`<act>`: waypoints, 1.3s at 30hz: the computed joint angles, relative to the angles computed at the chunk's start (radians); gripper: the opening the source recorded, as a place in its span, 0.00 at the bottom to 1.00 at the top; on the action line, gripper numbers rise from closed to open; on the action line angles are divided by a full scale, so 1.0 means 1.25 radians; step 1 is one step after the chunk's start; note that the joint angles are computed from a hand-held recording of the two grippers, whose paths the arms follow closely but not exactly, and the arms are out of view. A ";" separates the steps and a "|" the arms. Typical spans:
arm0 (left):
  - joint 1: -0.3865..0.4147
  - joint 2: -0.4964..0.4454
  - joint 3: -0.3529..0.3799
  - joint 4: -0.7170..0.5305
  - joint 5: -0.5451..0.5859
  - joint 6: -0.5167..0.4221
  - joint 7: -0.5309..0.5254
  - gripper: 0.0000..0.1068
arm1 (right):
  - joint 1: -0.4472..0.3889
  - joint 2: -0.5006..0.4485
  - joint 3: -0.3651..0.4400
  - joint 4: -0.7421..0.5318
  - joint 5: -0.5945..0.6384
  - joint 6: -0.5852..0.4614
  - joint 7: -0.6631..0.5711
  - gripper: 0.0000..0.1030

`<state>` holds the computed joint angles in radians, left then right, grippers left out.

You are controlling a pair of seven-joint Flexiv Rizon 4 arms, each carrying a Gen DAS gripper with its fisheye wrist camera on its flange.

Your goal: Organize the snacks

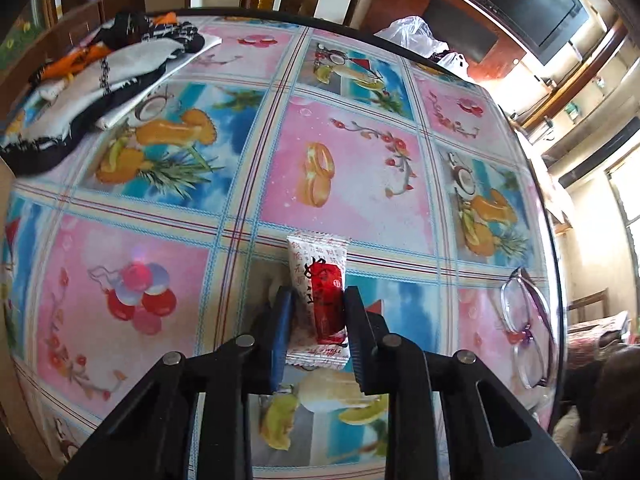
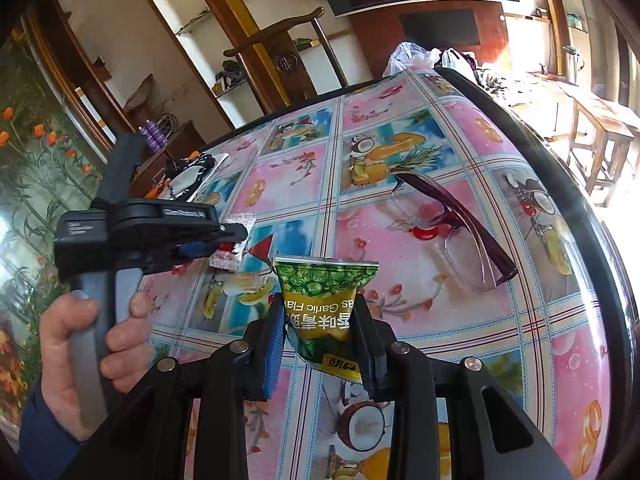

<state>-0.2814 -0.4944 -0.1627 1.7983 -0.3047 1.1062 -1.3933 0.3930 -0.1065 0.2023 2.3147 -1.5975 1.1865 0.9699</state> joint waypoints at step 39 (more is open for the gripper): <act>0.394 0.141 -0.448 0.504 -0.116 0.665 0.411 0.18 | 0.115 -0.118 -0.012 -0.093 0.103 -0.038 -0.199 0.32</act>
<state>0.2109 -0.3176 -0.7229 2.4281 -0.4499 1.9377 -0.8792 0.5366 -0.2544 0.1870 2.1989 -1.4685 1.1387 0.7216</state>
